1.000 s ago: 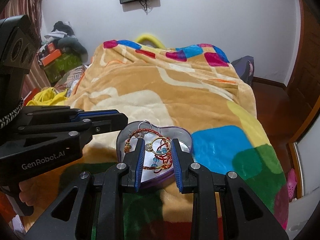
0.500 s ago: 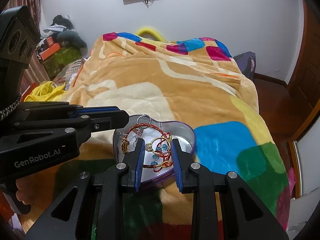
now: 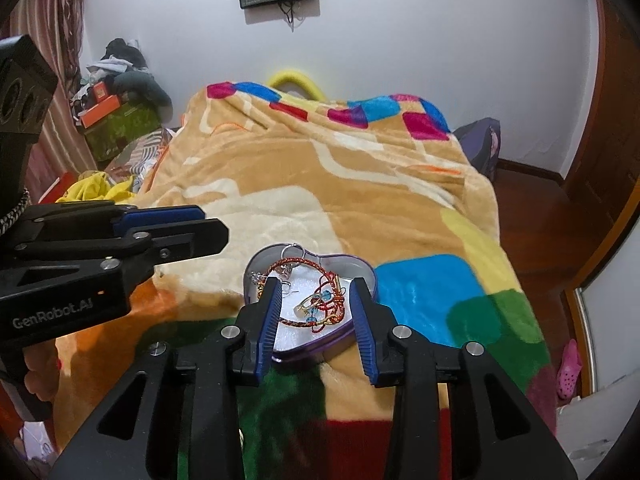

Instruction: Organize jewelry

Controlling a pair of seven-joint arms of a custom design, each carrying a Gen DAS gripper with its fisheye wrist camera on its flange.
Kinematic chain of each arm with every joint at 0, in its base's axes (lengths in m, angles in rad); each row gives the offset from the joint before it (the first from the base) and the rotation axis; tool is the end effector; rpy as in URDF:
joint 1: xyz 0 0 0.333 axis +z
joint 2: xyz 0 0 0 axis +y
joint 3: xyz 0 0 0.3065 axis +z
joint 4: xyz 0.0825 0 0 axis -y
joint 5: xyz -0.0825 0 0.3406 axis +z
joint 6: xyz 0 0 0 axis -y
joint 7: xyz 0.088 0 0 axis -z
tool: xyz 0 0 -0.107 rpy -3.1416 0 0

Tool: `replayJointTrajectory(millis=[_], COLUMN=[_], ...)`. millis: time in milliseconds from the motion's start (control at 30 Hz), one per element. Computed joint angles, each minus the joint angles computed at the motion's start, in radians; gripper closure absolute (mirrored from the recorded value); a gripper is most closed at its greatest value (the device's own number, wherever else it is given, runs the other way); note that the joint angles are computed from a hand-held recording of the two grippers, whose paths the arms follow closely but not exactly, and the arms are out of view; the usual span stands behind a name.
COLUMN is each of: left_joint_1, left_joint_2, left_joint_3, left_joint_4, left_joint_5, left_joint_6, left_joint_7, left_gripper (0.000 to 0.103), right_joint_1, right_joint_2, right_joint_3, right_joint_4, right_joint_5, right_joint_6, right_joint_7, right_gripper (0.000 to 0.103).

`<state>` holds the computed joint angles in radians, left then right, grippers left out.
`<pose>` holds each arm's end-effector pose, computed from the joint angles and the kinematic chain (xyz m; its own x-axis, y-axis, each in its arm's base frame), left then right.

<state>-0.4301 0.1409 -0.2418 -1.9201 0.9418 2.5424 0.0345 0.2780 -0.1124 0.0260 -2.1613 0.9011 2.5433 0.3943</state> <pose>0.4584 -0.3692 0.4814 0.1348 -0.9772 0.1643 -0.6812 -0.2118 -0.7008 0.4933 0.1450 0.5067 0.7666 -0.6366 -0.0838 -0.4900 -0.4956 -0.7171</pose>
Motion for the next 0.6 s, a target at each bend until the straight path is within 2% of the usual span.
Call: replayJointTrajectory(millis=[233, 600], left_joint_1=[-0.026, -0.046], left_joint_2=[-0.048, -0.066], left_joint_3=[-0.030, -0.070], left_joint_4=[-0.016, -0.065], left_joint_5=[0.012, -0.055], left_joint_6=[-0.071, -0.088], left_joint_7=[-0.010, -0.012], left_gripper=[0.070, 0.069], right_joint_1=[-0.002, -0.009], right_joint_2=[-0.077, -0.150], right_joint_3=[-0.020, -0.048], right_joint_4=[-0.054, -0.143], right_joint_5=[0.023, 0.005], right_joint_6=[-0.009, -0.036], right_joint_7=[-0.018, 0.006], right_gripper=[0.071, 0.071])
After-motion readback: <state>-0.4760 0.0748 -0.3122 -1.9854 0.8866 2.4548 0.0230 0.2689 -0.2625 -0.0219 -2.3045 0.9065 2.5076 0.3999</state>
